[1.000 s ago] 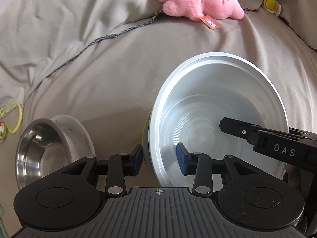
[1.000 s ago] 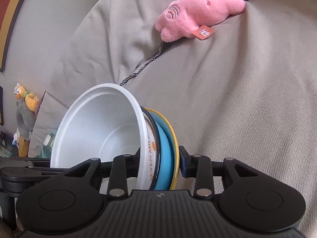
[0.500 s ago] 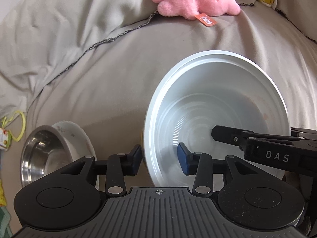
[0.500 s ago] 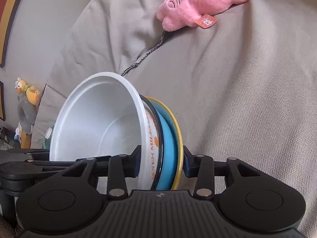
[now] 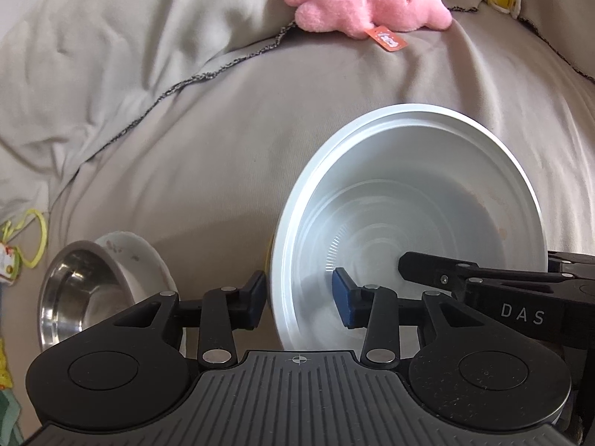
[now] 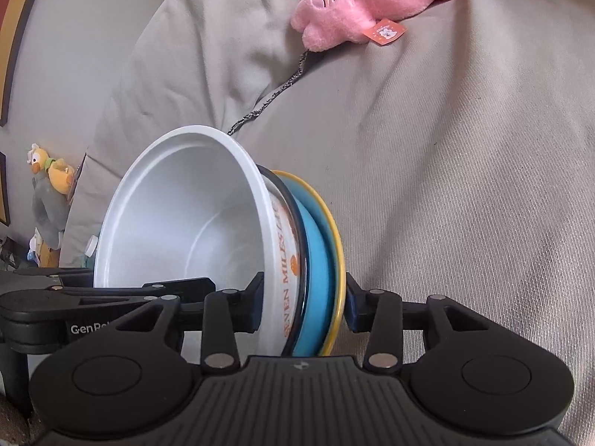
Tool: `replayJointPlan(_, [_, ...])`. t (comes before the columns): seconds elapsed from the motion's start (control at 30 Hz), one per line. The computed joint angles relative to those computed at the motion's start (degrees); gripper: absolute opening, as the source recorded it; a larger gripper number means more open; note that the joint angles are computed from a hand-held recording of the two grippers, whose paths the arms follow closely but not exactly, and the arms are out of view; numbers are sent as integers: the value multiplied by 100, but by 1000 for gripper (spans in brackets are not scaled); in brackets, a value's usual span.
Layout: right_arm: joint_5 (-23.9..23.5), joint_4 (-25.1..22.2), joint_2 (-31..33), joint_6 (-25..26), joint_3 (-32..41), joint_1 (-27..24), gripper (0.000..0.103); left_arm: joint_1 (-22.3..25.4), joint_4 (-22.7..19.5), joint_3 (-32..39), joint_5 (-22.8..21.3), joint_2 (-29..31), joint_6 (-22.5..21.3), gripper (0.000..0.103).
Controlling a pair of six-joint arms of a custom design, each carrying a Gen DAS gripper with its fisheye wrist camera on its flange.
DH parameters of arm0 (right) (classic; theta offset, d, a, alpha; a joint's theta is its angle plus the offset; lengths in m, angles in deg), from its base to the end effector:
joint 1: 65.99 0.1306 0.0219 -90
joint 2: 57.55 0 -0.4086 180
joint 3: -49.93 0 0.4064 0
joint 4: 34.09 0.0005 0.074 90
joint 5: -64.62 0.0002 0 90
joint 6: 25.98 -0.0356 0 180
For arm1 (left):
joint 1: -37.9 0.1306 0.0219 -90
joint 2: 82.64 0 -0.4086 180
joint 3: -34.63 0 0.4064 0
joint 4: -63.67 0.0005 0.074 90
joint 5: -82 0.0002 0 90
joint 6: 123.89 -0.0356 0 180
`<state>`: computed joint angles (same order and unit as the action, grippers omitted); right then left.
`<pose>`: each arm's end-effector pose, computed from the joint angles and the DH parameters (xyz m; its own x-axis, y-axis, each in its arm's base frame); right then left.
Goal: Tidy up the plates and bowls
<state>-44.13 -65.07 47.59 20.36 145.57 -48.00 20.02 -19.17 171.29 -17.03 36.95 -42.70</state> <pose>0.5780 0.1992 0.3879 -0.8091 0.4246 -0.4062 0.0465 0.7354 0.6761 0.6266 -0.1968 0.5056 -0.8206 0.4237 -0.3836 0.3720 0.9055 0.2043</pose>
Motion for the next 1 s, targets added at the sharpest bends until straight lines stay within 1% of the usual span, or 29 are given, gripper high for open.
replayJointPlan(0.1, [-357,-363,211,-8,304,-41,51,-65,-369,434,-173,252,-17,43])
replayJointPlan(0.17, [-486,-738,354,222,590,-75,51,-80,-596,746,-241,442,3,43])
replayJointPlan(0.2, [-602,-854,417,268,690,-110,51,-62,-688,881,-199,524,8,44])
replayJointPlan(0.27, [-805,-957,501,251,794,-172,50,-43,-625,843,-141,508,-87,44])
replayJointPlan(0.3, [-865,-919,504,204,775,-192,49,-38,-584,797,-119,481,-159,44])
replayJointPlan(0.37, [-994,-698,474,-51,640,-238,47,-20,-530,719,-41,431,-288,44])
replayJointPlan(0.43, [-995,-533,435,-266,532,-237,46,2,-500,689,48,408,-358,44])
replayJointPlan(0.57, [-675,-679,417,-155,601,-121,46,29,-620,782,134,475,-304,46])
replayJointPlan(0.63, [-594,-658,413,-117,599,-99,46,54,-720,896,211,538,-296,46])
replayJointPlan(0.8, [-792,-228,345,-249,336,-161,46,118,-1285,1563,503,894,-201,45])
replayJointPlan(0.9, [-921,-40,306,-324,204,-208,46,125,-1313,1608,564,921,-297,45])
replayJointPlan(1.0, [-977,62,288,-354,127,-232,46,131,-1310,1585,600,911,-233,45])
